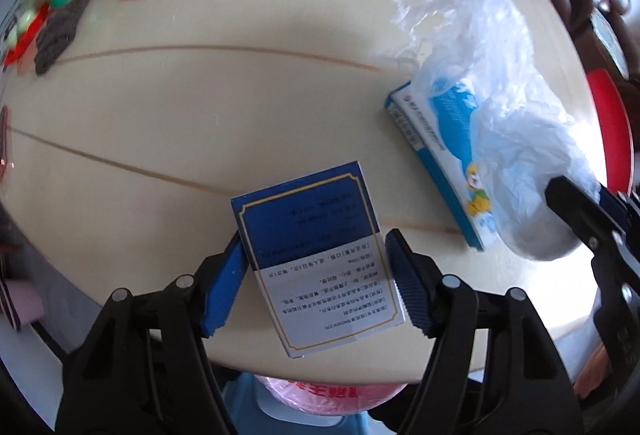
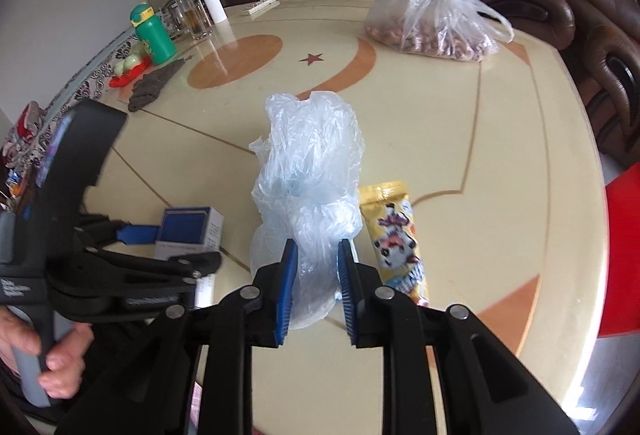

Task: Collect trash
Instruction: 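Lift the card box and plastic bag and carry both over the wastebasket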

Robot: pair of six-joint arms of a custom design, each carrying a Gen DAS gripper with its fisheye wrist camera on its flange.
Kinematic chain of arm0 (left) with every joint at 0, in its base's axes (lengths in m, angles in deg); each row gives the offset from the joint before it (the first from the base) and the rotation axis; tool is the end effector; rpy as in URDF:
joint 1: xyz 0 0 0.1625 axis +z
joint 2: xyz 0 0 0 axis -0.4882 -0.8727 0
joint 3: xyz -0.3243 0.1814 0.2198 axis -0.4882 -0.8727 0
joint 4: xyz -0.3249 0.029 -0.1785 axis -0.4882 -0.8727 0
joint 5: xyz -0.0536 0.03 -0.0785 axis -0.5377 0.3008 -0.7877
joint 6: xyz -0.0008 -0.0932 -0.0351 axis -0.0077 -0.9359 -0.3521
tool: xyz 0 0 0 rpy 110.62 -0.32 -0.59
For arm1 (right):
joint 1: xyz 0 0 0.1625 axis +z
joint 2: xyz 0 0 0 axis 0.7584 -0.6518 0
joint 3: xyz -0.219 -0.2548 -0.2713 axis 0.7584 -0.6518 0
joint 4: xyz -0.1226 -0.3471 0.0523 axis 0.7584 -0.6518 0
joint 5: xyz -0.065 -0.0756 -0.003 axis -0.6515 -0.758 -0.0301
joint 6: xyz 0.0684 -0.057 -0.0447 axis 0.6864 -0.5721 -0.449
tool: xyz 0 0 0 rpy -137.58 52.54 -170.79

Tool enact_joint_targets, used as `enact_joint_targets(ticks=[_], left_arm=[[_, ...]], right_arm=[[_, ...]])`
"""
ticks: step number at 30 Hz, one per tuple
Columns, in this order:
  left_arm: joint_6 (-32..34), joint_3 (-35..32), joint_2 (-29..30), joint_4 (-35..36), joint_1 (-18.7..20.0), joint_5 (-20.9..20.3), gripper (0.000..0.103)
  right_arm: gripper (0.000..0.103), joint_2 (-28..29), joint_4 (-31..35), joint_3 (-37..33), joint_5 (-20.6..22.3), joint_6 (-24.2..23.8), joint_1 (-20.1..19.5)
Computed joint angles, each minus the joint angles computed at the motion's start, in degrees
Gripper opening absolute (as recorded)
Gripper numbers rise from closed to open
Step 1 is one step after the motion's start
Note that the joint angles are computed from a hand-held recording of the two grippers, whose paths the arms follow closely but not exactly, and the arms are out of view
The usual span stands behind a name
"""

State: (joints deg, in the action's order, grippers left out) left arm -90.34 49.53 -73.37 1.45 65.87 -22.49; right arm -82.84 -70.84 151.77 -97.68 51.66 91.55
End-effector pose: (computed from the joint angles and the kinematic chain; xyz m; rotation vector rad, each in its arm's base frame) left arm -0.1174 -0.3205 0.4164 0.1026 2.4015 -0.2174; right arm 0.5010 -0.3083 0.0787 0.6431 -2.5397 0.4868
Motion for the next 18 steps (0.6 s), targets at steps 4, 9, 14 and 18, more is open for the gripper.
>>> enact_joint_targets(ticks=[4,9,14,18], left_arm=[[1.69,-1.26,-1.16,2.12,-2.76,1.26,0.067],[3.27,-3.06,-3.85,5.93,-6.6,1.08,0.067],[0.7,-4.91,-6.95,12.68,-13.8,0.12,0.067],[-2.35,-5.55,-9.19,17.03,-19.96,-2.86,0.067]], right_arm=[[0.021,-0.49,1.37,-0.1,-1.79,1.19,1.48],[0.021,-1.33,3.36,-0.38,-3.36,3.36,3.9],[0.021,-2.6,8.57,-1.28,-5.7,8.27,7.35],[0.021,-3.56,12.43,-1.51,-6.46,12.8,10.13]])
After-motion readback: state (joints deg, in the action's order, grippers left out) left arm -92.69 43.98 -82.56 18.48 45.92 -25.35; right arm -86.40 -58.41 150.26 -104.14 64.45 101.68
